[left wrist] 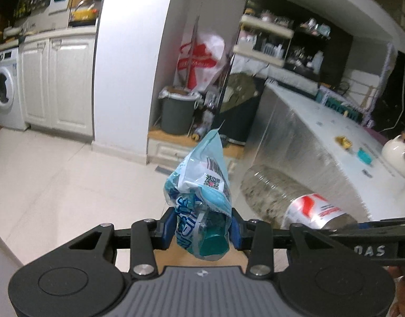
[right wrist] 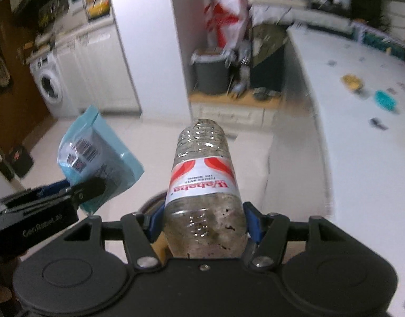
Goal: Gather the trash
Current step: 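Lower both items over the wastebasket and open both tools to drop them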
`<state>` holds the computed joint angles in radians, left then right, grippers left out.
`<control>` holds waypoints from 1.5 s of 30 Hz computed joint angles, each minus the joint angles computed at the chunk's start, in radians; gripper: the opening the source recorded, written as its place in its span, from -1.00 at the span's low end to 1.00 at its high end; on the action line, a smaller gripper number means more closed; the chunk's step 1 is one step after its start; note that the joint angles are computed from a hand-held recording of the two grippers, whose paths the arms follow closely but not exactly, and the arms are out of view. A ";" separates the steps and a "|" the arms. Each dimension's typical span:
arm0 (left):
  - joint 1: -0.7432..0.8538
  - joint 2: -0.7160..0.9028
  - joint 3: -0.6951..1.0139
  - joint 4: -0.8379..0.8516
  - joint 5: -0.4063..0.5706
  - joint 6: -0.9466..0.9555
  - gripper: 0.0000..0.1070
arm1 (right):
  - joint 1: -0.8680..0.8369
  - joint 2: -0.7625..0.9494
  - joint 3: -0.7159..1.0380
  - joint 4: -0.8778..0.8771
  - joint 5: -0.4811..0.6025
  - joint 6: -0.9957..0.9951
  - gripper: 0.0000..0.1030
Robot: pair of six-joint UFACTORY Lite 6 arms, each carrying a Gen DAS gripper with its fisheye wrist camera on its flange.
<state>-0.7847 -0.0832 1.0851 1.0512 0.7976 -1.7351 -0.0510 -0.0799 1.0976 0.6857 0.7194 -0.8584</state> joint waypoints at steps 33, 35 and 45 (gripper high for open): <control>0.386 0.467 -0.073 -0.117 -0.580 0.097 -0.21 | 0.258 0.796 0.628 -0.399 0.123 0.482 0.50; 0.385 0.474 -0.071 -0.155 -0.580 0.137 -0.21 | 0.262 0.784 0.616 -0.396 0.123 0.458 0.50; 0.391 0.535 0.038 -0.282 -0.535 0.317 -0.20 | 0.241 0.791 0.649 -0.361 0.173 0.471 0.51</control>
